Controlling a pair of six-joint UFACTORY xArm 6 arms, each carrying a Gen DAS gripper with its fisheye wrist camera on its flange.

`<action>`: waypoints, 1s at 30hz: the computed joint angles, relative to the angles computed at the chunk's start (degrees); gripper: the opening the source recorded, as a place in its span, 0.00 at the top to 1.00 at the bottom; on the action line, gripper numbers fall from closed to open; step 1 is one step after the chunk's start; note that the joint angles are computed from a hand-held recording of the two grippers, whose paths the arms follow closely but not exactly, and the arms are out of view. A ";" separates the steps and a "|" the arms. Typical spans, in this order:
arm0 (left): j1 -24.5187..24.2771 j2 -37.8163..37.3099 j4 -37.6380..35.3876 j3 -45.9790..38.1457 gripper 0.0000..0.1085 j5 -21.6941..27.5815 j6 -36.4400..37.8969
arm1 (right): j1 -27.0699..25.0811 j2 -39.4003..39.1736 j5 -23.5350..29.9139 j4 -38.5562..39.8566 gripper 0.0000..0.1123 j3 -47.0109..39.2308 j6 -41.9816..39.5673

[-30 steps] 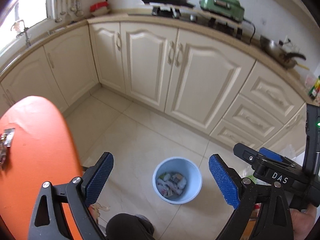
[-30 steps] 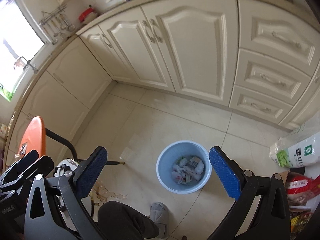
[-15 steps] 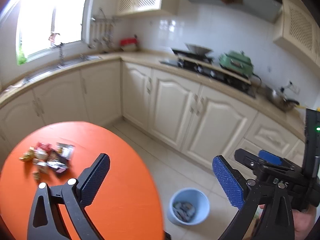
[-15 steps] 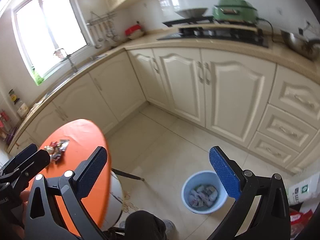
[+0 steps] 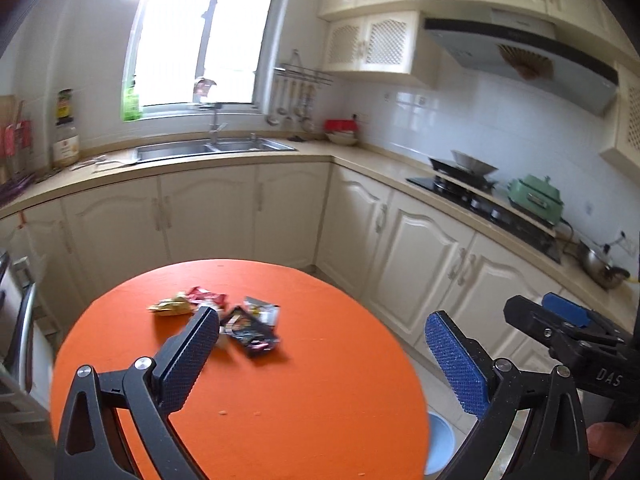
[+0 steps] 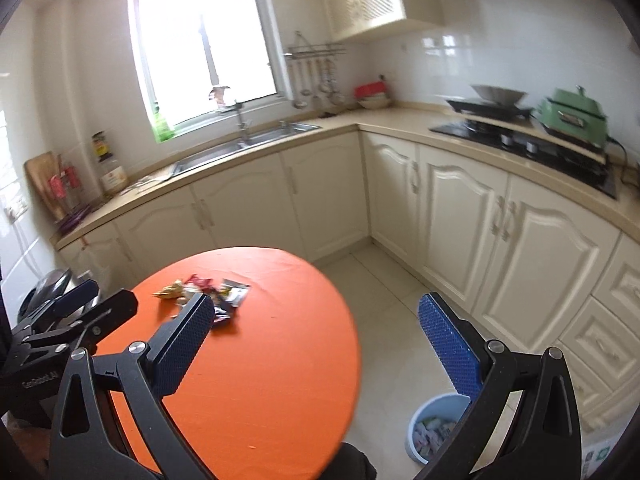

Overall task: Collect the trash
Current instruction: 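Return both open tools to the remaining trash on the table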

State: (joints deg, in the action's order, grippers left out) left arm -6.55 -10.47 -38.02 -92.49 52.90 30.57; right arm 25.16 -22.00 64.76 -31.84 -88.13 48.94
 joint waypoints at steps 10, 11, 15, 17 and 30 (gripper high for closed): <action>8.45 -7.95 0.97 8.26 0.06 -1.90 -1.13 | 5.93 10.02 -3.97 -0.20 0.08 -9.32 -4.74; 8.02 -8.39 2.04 8.77 0.06 -2.53 -2.05 | 6.22 10.61 -4.27 -0.19 0.08 -9.70 -4.76; 8.52 -9.28 3.81 10.08 0.06 -3.00 -3.57 | 6.37 13.40 -5.33 1.00 0.08 -11.34 -5.81; 8.75 -9.52 4.80 10.83 0.06 -3.21 -3.65 | 6.13 14.35 -5.66 1.96 0.08 -11.59 -6.76; 0.27 15.32 17.46 -11.14 0.07 0.12 -14.55 | -1.92 23.75 -7.65 15.00 0.08 -10.69 -15.98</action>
State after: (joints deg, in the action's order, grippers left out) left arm -6.28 4.85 -20.56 -103.64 53.02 16.02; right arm 23.24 1.75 57.10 -16.84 -98.82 32.96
